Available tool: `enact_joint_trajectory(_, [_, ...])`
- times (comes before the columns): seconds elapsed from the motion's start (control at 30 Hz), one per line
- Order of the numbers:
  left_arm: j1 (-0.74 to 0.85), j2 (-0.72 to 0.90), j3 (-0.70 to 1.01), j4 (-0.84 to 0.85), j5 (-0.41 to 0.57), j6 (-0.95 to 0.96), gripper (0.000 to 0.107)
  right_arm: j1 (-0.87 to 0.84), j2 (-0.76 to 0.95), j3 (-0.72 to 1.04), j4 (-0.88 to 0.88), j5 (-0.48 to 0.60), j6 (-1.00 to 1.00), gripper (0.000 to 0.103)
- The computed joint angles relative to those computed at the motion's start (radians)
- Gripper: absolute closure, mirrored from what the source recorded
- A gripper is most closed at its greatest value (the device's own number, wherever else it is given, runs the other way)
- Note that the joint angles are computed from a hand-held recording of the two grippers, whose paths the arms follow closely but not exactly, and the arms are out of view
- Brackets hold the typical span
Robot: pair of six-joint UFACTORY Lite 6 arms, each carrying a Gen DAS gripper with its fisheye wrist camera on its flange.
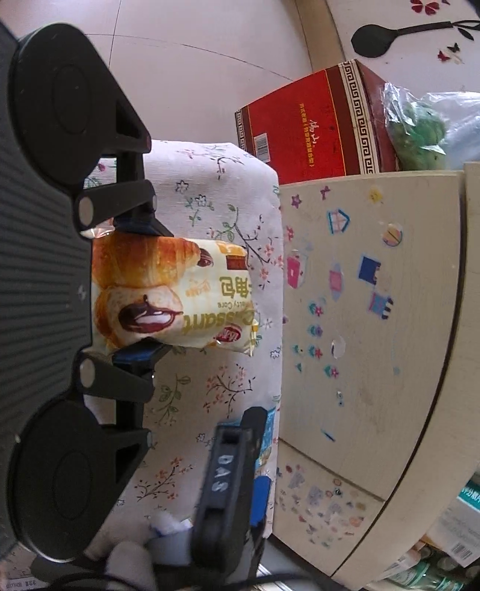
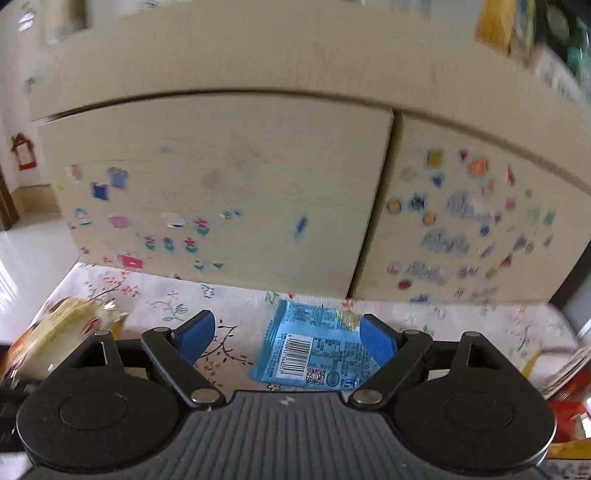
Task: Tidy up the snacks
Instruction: 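Grasp the blue packet with the right gripper while the left holds the croissant packet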
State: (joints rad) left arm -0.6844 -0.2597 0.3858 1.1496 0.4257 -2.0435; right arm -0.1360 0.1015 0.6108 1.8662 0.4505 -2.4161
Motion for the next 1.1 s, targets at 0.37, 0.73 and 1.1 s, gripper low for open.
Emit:
enact_joint_trajectory(0.37, [0.027,-0.022,-0.028,-0.004,-0.020,-0.004,0.054,-0.206,0.086,0.174,-0.850,0.439,0.665,0.011])
enact_joint_trajectory(0.73, [0.010,-0.006,-0.016,-0.007,-0.003,-0.002,0.054,-0.125,0.075,0.176,-0.467,0.147,0.431,0.008])
enact_joint_trajectory(1.1, [0.005,-0.010,-0.025,0.015,-0.005,-0.018,0.055,-0.152,0.144,0.211,-0.834,0.275,0.607,0.003])
